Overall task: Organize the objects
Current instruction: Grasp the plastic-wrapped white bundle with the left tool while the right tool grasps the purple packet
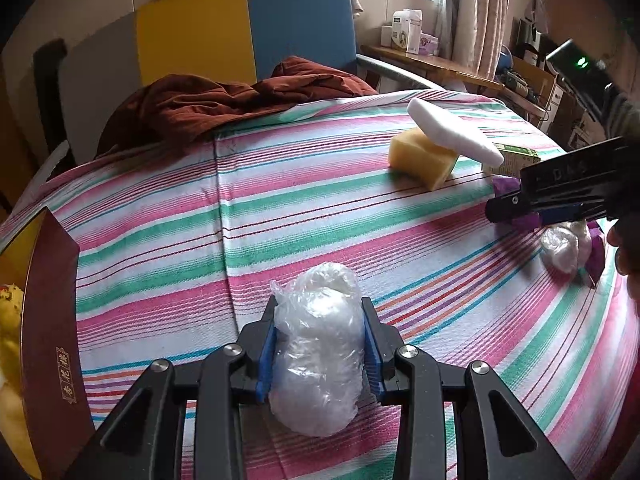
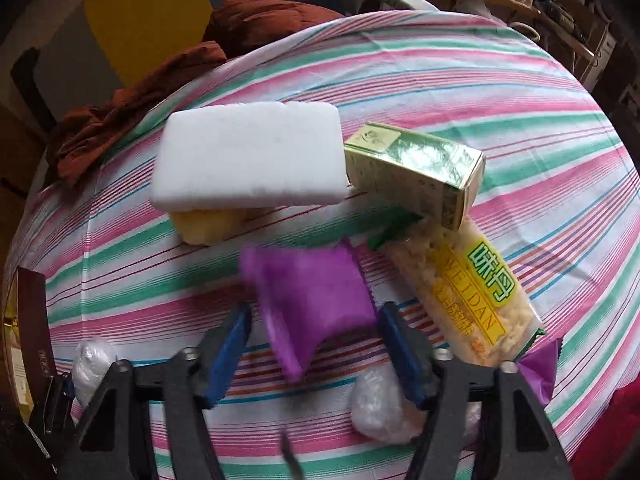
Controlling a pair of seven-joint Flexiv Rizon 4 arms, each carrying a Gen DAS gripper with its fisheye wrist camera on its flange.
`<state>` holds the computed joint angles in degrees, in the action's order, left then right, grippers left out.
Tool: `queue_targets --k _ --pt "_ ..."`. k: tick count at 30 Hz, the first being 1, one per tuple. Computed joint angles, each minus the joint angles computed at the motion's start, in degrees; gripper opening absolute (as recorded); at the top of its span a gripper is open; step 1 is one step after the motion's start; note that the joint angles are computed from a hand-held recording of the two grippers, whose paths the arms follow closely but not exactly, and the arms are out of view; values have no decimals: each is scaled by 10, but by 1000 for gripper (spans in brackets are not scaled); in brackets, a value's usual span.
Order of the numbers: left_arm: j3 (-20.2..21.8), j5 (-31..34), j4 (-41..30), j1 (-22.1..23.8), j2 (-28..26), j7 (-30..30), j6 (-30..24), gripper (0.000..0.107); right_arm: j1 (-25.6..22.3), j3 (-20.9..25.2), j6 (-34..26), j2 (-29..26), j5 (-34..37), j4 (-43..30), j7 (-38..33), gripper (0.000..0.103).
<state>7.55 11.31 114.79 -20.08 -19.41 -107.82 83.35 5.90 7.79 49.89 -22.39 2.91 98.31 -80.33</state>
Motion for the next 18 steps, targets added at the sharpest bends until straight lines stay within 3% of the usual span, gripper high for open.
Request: queue_targets --k 3,8,12,18 --pt "-4 -3 3 4 1 2 4 37 1 -3 10 0 -5 4 0 42" --pt "-6 -9 6 5 2 6 8 38 3 -2 16 0 -15 7 -7 43" --pt "-7 -12 7 5 2 8 9 38 10 -11 38 6 -34 18 16 59" --pt "-8 -16 9 6 2 12 10 38 12 -11 44 -4 -45 6 21 61"
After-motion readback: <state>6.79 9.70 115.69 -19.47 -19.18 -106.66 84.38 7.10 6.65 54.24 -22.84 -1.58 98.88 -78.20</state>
